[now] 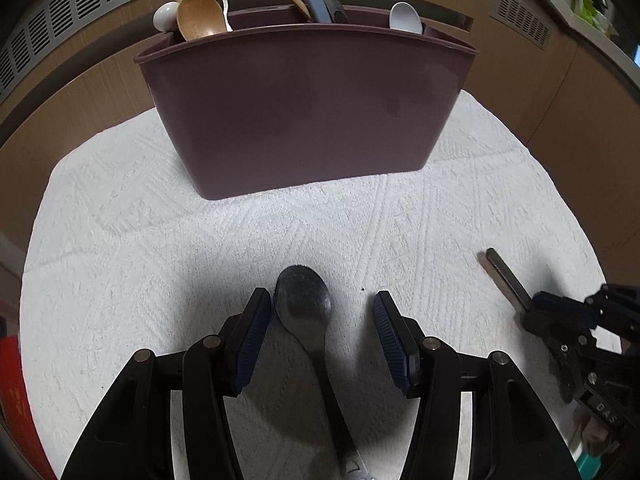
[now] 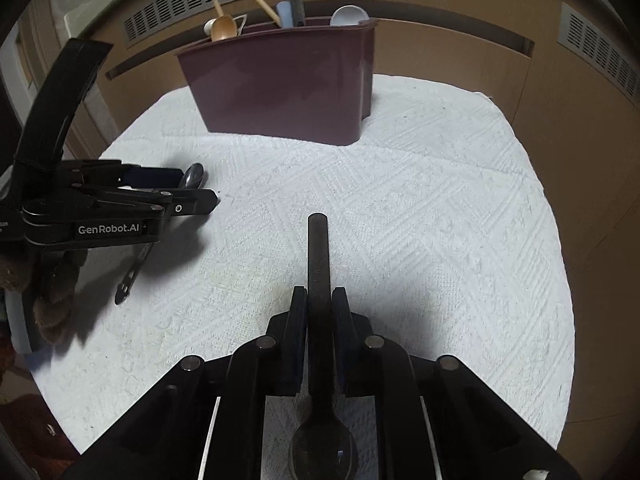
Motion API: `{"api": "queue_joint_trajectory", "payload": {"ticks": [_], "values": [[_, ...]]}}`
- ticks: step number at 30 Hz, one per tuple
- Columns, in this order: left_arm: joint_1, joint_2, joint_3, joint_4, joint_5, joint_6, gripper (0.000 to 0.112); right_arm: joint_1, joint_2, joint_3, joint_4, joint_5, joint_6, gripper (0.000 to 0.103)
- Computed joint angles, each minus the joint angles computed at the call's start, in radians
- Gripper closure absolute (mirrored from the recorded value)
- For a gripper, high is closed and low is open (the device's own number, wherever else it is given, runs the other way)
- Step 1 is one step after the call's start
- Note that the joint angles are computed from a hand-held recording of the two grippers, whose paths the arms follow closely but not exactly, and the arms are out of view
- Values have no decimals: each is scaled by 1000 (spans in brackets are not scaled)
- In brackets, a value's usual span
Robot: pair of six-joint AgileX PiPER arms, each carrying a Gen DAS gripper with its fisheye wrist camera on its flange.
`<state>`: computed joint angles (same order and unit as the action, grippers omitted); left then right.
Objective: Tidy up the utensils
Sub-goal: 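Grasp the silver spoon by its handle with the left tool while the right tool holds its spoon, then lift both spoons over the maroon caddy and open both tools to drop them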
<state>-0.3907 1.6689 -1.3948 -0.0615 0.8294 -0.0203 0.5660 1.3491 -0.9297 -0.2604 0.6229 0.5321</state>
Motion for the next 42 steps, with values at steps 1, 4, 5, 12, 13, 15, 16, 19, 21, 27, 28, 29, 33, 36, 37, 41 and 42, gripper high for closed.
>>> {"api": "queue_joint_trajectory", "payload": {"ticks": [1,4,5,12,13,15,16,19,21,27,28,29,33,36,37,41,42], "values": [[-7,8,-10,17,0,-26,59,-3,-8,3,5,-6,4,91],[-17,16,-15,57,-19,-62,69,8,-36,4,-31,-2,52,91],[-17,16,-13,61,-27,-65,77,14,-49,4,-46,2,70,91],[69,-112,119,-108,-101,74,83,34,-113,-15,-117,33,149,91],[87,-157,155,-151,-120,115,83,32,-119,-16,-114,32,149,91],[122,-228,202,-231,-137,187,83,22,-128,-23,-92,29,140,91],[137,-255,217,-264,-136,216,83,16,-136,-25,-81,27,135,91],[200,-349,258,-397,-124,348,83,22,-162,-18,-85,8,157,91],[222,-392,268,-440,-117,395,83,31,-181,-15,-98,-9,178,91],[280,-446,209,-530,-109,476,84,45,-201,-50,-134,-74,224,91],[301,-439,178,-569,-96,507,84,34,-196,-76,-107,-81,194,91],[329,-424,125,-612,-68,535,84,24,-188,-112,-85,-86,163,91],[394,-306,-171,-687,37,563,84,37,-100,-379,-181,-41,129,91],[390,-166,-447,-607,54,492,84,58,-16,-534,-408,-97,261,91],[387,-117,-525,-578,63,467,84,56,8,-554,-508,-138,344,91],[398,42,-731,-542,119,401,83,33,140,-640,-783,-199,617,91],[405,73,-756,-554,124,401,83,19,160,-649,-763,-218,611,91]]}}
